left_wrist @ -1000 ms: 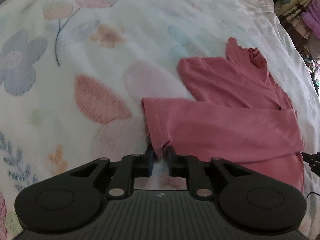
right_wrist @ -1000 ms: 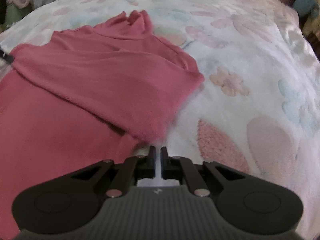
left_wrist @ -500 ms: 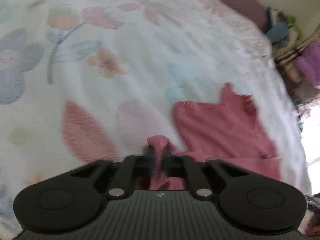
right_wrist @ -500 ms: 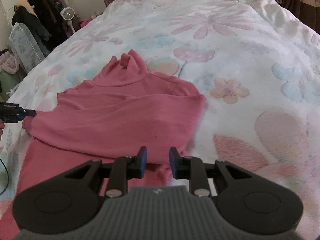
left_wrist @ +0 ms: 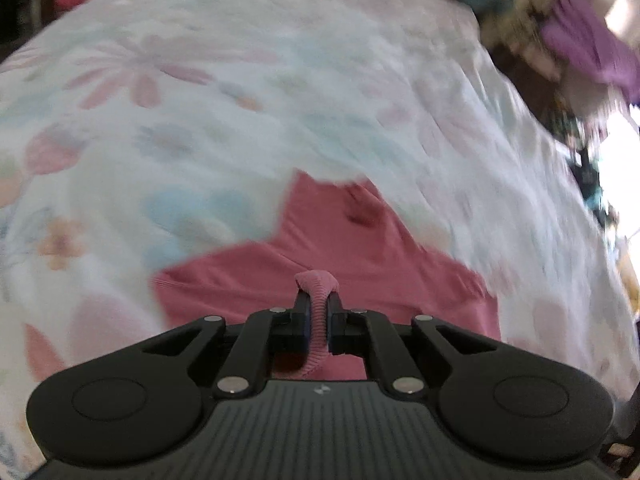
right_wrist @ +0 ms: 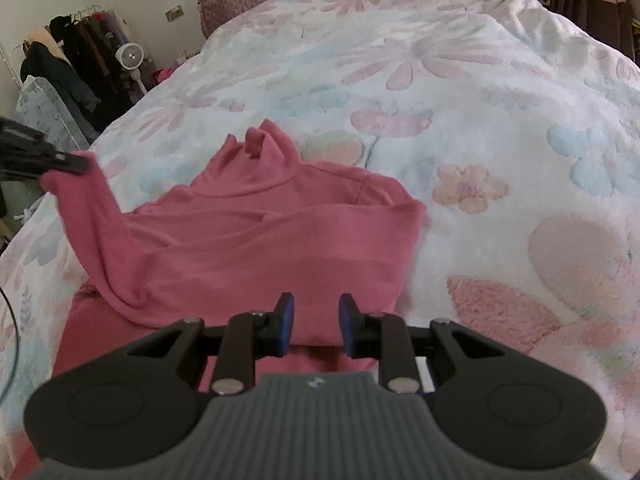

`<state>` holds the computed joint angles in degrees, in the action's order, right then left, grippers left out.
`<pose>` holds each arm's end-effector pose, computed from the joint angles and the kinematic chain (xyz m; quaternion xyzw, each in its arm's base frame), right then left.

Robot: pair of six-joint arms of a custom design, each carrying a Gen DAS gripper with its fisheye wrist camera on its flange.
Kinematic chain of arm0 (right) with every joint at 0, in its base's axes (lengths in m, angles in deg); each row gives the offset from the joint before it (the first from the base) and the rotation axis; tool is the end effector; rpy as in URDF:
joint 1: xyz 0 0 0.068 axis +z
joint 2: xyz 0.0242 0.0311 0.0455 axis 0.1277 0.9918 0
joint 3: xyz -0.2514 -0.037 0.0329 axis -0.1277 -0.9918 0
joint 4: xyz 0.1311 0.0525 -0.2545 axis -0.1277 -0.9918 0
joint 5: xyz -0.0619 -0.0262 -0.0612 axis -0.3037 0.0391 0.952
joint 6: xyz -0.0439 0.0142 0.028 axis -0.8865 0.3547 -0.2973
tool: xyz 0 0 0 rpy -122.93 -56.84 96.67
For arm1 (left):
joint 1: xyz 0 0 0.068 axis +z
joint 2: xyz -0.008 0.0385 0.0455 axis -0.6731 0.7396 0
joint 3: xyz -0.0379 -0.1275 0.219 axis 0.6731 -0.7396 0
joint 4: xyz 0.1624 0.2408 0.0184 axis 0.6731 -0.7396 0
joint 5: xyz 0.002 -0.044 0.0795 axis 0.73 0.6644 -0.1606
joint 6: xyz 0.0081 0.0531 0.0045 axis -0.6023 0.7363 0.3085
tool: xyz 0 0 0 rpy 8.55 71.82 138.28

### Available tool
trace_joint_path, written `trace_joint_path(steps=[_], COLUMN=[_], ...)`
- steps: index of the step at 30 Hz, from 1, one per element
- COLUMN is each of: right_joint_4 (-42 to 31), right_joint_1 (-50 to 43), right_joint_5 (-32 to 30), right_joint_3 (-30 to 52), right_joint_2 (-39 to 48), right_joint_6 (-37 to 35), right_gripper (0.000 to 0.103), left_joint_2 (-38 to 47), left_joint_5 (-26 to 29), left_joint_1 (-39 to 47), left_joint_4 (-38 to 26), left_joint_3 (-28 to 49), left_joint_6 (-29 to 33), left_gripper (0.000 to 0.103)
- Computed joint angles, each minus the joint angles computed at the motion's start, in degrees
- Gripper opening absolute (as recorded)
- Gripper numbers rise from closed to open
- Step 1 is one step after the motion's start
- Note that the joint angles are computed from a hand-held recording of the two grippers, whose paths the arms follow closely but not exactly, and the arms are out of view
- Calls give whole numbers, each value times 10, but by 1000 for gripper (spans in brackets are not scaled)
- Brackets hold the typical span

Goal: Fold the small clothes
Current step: 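Fold the held shirt edge over the body with the left gripper and release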

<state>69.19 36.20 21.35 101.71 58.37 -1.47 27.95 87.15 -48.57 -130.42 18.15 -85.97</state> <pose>0.2254 0.1190 0.1552 0.0456 0.9357 0.1200 0.3285 0.3552 -0.0485 0.2372 0.0633 0.9546 -0.1493 0.2499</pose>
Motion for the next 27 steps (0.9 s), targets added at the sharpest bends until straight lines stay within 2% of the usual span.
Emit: trace_joint_path(steps=[2,4,6,7,10,14,17,20,23,26,27], right_joint_4=[3,1,-3,-4,7,51,93,119,125,125,117], right_joint_1=[1,5,14,15,16,7,7,14,20,25,28], right_joint_5=[-1,4,12,13,9,-28,-61,-81,-96,-96,-91], right_joint_3=[-2,-2,0,-1,-5,8,51,118,202,271,298], right_joint_2=[-4,-6,-3,-3,-2,35,105,187,275,349,377], right_joint_6=[6,8,8,7,14,40,49,29,20,4,-1], right_gripper=[20,21,21,21,23,25,25,25,34,34,33], left_joint_2=[25,59,58,49,6,-13,-30,-23,-39,-45,-42], left_joint_5=[16,75,125,129,104,92,92,108,128,105,98], left_joint_1=[-32,-40,-28,-20,15,69,92,109,123,116,112], left_joint_4=[4,-11,-11,-3,28,39,58,54,62,88,92], left_joint_3=[-5,-1,-22,-36,-78,-105,-140,-155,-182,-199,-200], left_joint_6=[-9,-2,11,17,41,91,132,168,201,207,204], left_gripper=[17,35,45,49,50,50,50,50,50,39,31])
